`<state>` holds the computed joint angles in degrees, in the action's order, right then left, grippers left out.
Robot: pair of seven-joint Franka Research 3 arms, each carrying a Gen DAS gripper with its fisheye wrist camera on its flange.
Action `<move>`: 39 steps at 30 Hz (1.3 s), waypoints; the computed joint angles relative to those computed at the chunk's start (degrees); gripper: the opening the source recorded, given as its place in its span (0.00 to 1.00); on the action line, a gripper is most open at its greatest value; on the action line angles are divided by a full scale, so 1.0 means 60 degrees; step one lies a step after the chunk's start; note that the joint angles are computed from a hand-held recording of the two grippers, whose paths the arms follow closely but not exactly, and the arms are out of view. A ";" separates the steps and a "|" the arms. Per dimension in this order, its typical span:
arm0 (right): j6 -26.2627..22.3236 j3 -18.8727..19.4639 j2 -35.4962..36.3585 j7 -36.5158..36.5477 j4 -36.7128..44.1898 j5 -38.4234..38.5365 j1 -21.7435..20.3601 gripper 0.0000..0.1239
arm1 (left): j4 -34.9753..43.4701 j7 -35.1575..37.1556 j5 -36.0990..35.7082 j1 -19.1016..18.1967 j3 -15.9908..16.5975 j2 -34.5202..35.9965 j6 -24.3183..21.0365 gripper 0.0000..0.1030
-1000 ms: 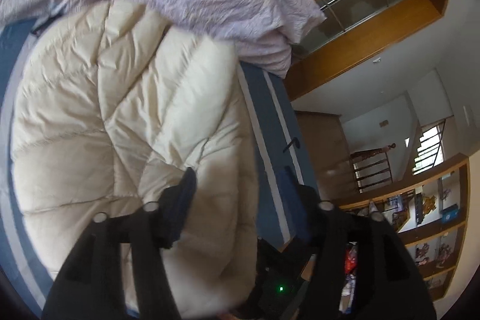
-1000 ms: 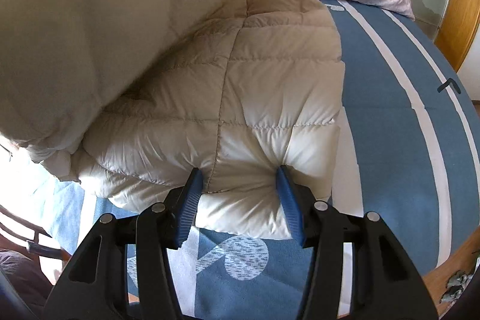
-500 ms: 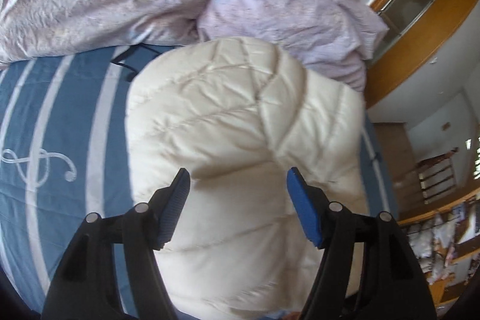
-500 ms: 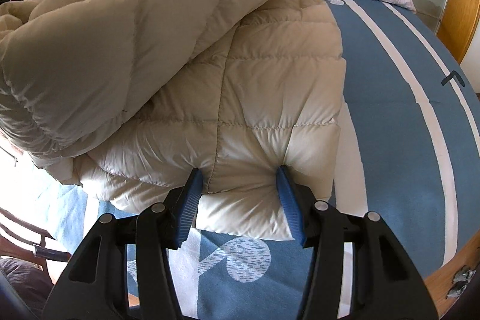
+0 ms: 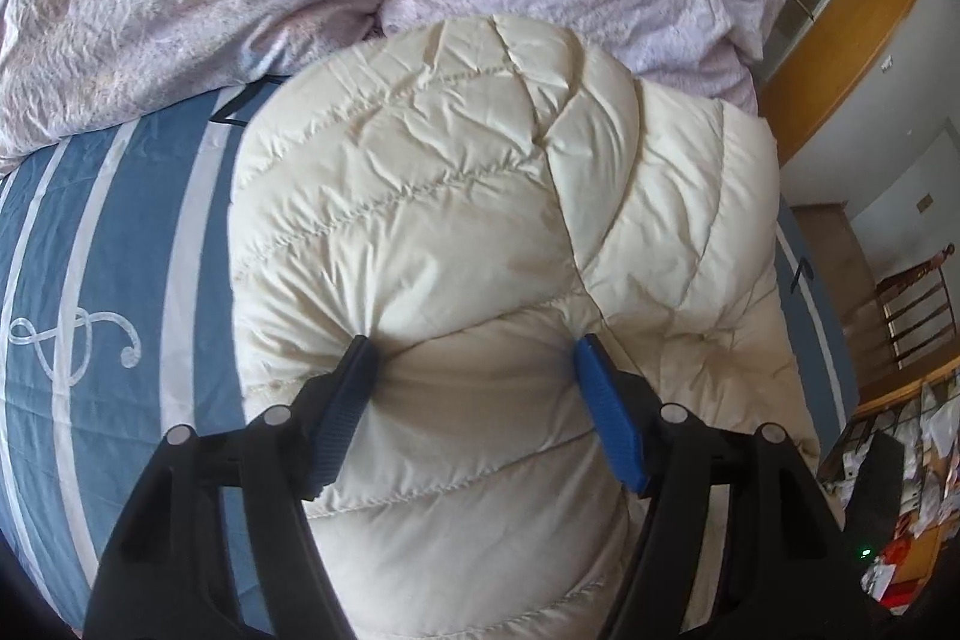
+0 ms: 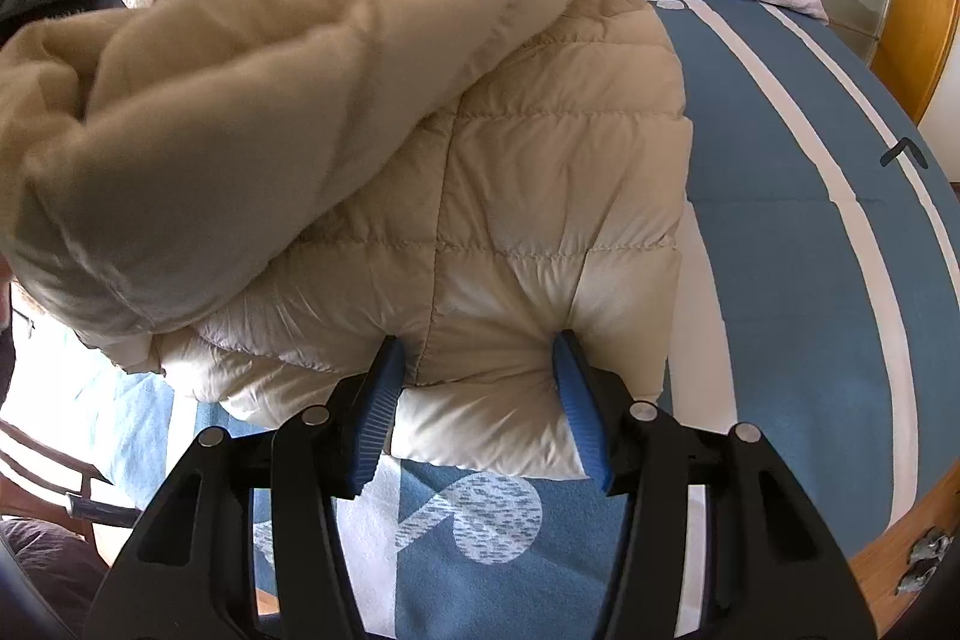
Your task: Fold large clothes
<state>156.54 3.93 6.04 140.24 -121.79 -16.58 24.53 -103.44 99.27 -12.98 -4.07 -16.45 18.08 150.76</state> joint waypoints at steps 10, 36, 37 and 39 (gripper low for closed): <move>0.0150 0.0029 -0.0333 0.0406 -0.0387 -0.0373 -0.0072 0.43 | -0.1132 -0.0326 0.0793 -0.0419 0.0030 -0.0315 0.1191 0.69; 0.0410 0.0064 -0.1184 0.1783 -0.0542 -0.1662 -0.1274 0.44 | -0.1353 -0.2732 0.3191 -0.0956 0.0374 -0.0096 0.1833 0.70; 0.0657 0.0054 -0.1132 0.1554 -0.0431 -0.1521 -0.1329 0.43 | -0.1376 -0.2787 0.3203 -0.0949 0.0368 -0.0112 0.1855 0.70; 0.1114 0.0053 -0.0934 0.0785 -0.0083 -0.0978 -0.1362 0.41 | -0.1422 -0.2868 0.3199 -0.0923 0.0344 -0.0139 0.1886 0.70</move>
<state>163.23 4.24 0.44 144.95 -122.29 -22.44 16.35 -111.97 82.06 6.22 -9.61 -14.39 17.24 162.08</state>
